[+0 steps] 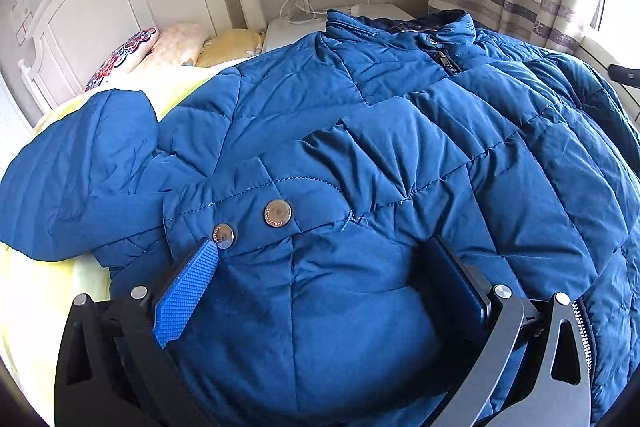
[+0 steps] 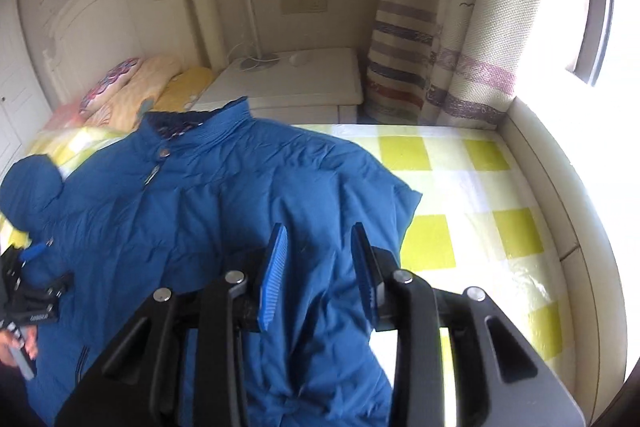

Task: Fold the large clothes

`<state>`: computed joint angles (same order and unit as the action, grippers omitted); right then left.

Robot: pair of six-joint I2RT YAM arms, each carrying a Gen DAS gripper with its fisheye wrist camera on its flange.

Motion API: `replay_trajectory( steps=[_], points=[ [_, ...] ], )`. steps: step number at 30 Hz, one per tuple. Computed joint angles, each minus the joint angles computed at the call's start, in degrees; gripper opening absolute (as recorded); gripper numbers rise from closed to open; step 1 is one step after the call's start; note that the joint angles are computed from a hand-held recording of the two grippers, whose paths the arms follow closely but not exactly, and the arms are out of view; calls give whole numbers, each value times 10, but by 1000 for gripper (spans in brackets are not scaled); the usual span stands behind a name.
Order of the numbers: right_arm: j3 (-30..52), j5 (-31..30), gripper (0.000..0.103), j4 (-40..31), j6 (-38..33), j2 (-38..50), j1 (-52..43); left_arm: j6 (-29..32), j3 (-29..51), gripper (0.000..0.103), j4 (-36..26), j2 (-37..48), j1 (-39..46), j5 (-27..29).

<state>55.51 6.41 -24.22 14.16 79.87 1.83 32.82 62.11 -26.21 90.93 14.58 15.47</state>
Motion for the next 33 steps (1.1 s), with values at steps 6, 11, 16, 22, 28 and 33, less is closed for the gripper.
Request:
replay_trajectory(
  steps=[6, 11, 16, 22, 28, 33],
  points=[
    [120, 29, 35, -87, 27, 138, 10, -1, -1, 99, -2, 0, 4, 6],
    [89, 47, 39, -46, 15, 122, 69, -7, 2, 99, -5, 2, 7, 15],
    [93, 102, 41, -77, 35, 127, 105, -10, 30, 99, -46, 1, 66, 118],
    [-50, 191, 64, -2, 63, -61, 236, -28, 140, 99, -157, 52, 213, 253],
    [-86, 273, 64, 11, 147, -17, 290, 7, 140, 98, -185, 64, 176, 211],
    [-120, 298, 68, 31, 168, -55, 289, 3, 85, 55, -133, 47, 127, 162]
  ],
)
